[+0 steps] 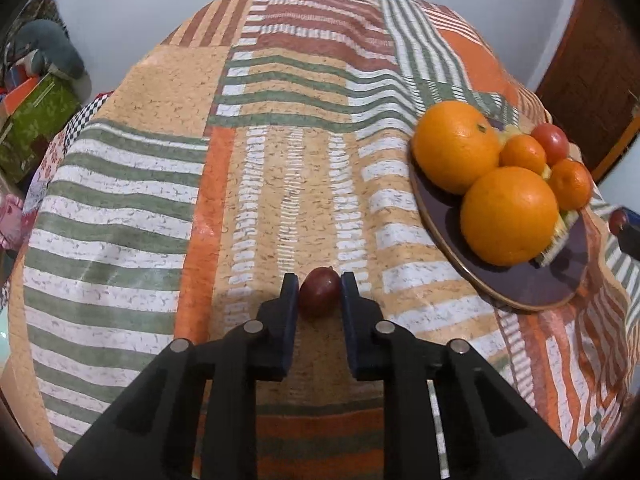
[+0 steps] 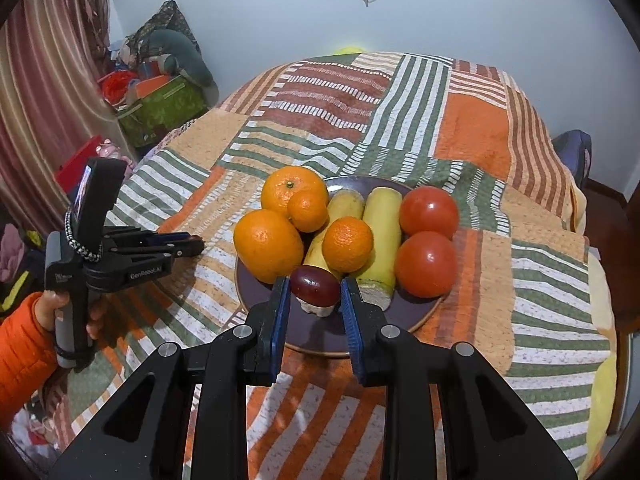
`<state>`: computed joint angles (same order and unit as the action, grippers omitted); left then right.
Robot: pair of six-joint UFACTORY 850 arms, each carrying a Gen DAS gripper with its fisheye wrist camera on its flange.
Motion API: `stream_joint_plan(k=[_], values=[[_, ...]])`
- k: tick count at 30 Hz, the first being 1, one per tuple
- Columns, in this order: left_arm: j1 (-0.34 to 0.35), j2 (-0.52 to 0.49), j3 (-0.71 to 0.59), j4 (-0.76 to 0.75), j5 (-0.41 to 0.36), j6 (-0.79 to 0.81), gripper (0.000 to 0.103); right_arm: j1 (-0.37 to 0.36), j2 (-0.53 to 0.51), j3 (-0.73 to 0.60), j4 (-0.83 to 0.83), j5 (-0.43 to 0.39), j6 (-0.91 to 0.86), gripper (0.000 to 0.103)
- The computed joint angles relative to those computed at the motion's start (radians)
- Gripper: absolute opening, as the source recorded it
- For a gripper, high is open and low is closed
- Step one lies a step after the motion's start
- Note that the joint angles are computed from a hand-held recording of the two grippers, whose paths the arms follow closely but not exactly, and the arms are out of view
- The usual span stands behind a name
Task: Organize fruits
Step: 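Lower the dark red fruit onto the plate edge and open the right gripper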
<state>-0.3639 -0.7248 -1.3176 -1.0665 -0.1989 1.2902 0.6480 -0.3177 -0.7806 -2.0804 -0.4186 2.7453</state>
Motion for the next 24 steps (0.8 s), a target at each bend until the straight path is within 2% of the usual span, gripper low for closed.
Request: stream_joint_plan(k=[2,5,11,20,24], values=[[-0.005,0.025,0.027,-0.046,-0.005,0.07,0.021,0.004,0.007,0.006,0.029,-0.006,-0.031,0.024],[-0.01,0.085,0.09,-0.226,-0.033,0.272,0.021,0.009,0.016,0.014,0.046,-0.015,-0.048,0.024],[-0.044,0.166,0.165,-0.374,-0.088,0.451,0.021,0.01,0.022,0.031,0.023,-0.01,-0.007,0.024],[-0.116,0.142,0.135,-0.275,-0.119,0.34,0.021,-0.004,-0.019,0.009,-0.034,0.043,0.027,0.024],[-0.138,0.123,0.122,-0.3,-0.094,0.362,0.021,-0.014,-0.035,0.001,-0.077,0.05,0.065,0.024]])
